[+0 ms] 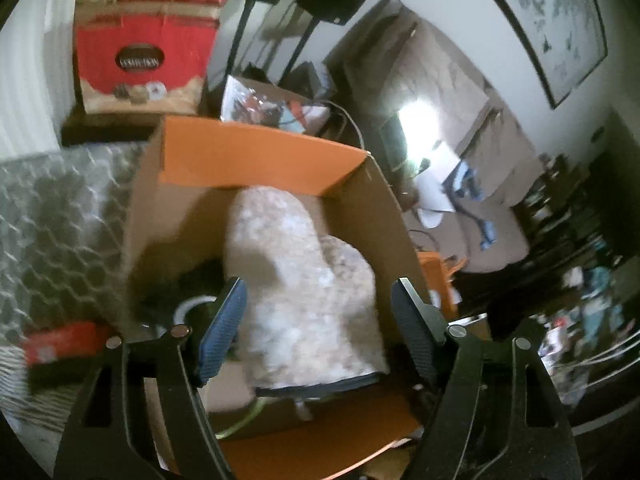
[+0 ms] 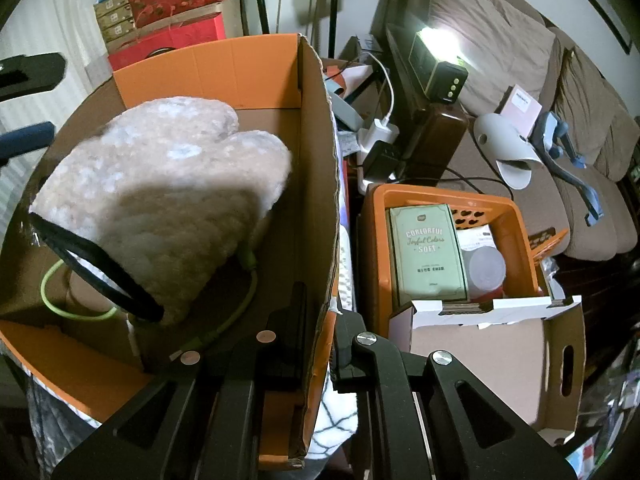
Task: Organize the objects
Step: 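Open the left gripper to drop the mitten into the box, then move the left gripper to the red-and-black wrapped package on the blanket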
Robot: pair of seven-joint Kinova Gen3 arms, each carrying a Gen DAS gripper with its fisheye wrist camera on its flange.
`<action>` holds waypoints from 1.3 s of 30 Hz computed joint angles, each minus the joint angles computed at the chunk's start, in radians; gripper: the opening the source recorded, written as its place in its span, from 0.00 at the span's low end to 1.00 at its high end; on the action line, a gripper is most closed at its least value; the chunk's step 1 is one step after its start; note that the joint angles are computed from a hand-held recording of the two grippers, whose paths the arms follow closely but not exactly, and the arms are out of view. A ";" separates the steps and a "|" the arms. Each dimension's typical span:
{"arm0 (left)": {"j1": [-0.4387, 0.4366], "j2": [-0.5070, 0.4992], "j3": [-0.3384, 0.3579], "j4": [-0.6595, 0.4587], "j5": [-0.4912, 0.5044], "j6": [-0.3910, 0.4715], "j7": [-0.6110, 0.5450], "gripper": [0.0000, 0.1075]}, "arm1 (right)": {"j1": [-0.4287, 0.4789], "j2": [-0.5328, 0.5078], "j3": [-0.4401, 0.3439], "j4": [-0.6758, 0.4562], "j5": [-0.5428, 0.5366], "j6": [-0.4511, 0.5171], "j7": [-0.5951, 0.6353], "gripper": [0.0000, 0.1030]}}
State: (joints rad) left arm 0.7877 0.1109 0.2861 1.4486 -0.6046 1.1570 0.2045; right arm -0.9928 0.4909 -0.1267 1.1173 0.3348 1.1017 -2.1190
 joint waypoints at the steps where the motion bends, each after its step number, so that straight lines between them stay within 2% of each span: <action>1: 0.005 0.003 0.003 -0.017 -0.004 0.030 -0.013 0.67 | 0.000 0.000 0.000 0.000 0.000 0.000 0.000 0.08; 4: 0.027 0.014 0.009 -0.067 -0.023 0.136 -0.046 0.70 | 0.000 0.000 0.000 0.000 0.000 0.000 0.001 0.08; 6: 0.045 0.011 0.012 -0.081 -0.038 0.191 -0.049 0.75 | 0.000 0.000 0.000 0.000 0.000 0.000 0.001 0.08; 11: 0.047 -0.027 0.026 -0.064 -0.053 0.243 -0.028 0.82 | 0.000 0.000 0.000 0.001 0.000 -0.001 0.000 0.08; 21: 0.053 -0.061 0.082 -0.060 -0.074 0.409 -0.048 0.87 | -0.001 0.000 0.000 0.000 0.000 0.000 0.000 0.08; 26: 0.015 -0.126 0.104 0.015 0.004 0.382 -0.091 0.87 | -0.001 0.000 0.000 0.001 0.000 -0.001 -0.001 0.08; 29: -0.008 -0.152 0.132 0.058 0.028 0.399 -0.061 0.87 | -0.001 0.002 0.001 -0.002 0.001 0.002 0.001 0.08; 33: -0.052 -0.206 0.159 0.139 0.078 0.375 -0.035 0.87 | -0.001 0.000 0.001 0.001 0.001 -0.001 0.000 0.08; 39: -0.097 -0.234 0.203 0.232 0.133 0.361 -0.007 0.87 | -0.001 0.000 0.001 0.000 0.001 0.001 0.000 0.08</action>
